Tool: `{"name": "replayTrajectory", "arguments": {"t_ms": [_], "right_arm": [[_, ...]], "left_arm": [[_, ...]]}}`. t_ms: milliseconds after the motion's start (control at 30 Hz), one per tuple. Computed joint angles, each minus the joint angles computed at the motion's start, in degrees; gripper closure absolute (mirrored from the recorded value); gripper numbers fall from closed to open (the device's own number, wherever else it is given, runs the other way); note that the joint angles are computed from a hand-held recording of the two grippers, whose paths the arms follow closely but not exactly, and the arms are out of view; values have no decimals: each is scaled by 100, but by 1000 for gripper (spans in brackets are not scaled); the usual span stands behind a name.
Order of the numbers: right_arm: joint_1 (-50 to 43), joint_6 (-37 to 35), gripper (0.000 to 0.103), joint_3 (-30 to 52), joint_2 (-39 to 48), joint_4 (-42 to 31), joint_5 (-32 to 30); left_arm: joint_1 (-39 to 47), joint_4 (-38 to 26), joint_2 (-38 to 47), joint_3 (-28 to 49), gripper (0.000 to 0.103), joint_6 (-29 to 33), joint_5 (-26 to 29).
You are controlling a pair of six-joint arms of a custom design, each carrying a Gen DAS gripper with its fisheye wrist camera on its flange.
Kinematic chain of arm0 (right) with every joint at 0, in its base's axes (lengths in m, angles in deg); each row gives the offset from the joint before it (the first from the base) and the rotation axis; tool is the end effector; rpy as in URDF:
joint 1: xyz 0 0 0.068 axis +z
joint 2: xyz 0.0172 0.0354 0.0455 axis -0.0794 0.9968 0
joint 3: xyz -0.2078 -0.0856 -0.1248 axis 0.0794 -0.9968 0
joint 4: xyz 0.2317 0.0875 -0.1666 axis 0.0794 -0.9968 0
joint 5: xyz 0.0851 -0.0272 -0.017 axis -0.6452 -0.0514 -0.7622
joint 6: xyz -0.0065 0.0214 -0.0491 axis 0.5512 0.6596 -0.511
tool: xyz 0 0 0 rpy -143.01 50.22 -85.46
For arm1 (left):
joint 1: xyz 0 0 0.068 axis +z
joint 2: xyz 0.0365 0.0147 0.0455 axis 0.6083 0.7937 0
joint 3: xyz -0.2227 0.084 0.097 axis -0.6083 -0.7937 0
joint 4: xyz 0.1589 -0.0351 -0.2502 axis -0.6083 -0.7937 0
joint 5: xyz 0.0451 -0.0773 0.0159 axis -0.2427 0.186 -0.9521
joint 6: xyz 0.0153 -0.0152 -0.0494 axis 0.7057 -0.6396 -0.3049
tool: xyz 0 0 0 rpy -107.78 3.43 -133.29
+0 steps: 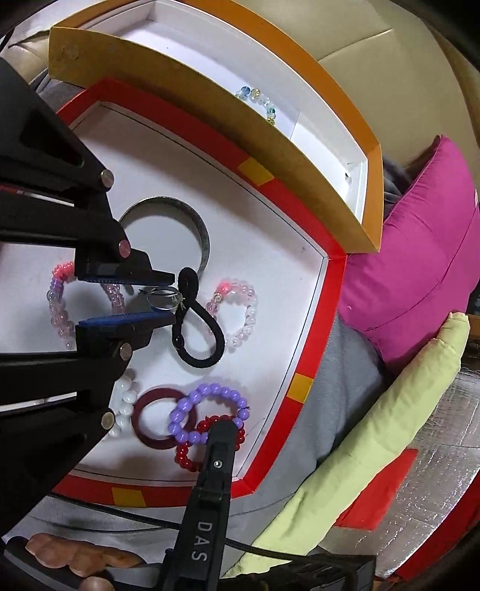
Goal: Organize jewelry
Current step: 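Lower the purple bracelet and black cord into the tray and open both grippers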
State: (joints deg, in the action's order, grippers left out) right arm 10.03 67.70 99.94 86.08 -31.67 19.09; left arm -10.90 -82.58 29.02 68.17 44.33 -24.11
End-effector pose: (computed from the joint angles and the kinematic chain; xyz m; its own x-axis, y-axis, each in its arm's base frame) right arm 0.1990 0.0637 0.1221 -0.8936 -0.0030 -0.4489 -0.1987 0.8993 0.3895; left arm 0.1364 -0.1355 0.1137 -0.8306 0.0112 -0.5568 0.0737 0.9932 -0.0900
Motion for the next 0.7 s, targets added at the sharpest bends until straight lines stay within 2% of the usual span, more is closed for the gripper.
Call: {"name": "replayTrajectory", "arguments": {"t_ms": [700], "right_arm": [[140, 21, 93, 149, 258, 87, 261]], "left_arm": [[132, -9, 135, 78, 88, 62, -32]]}}
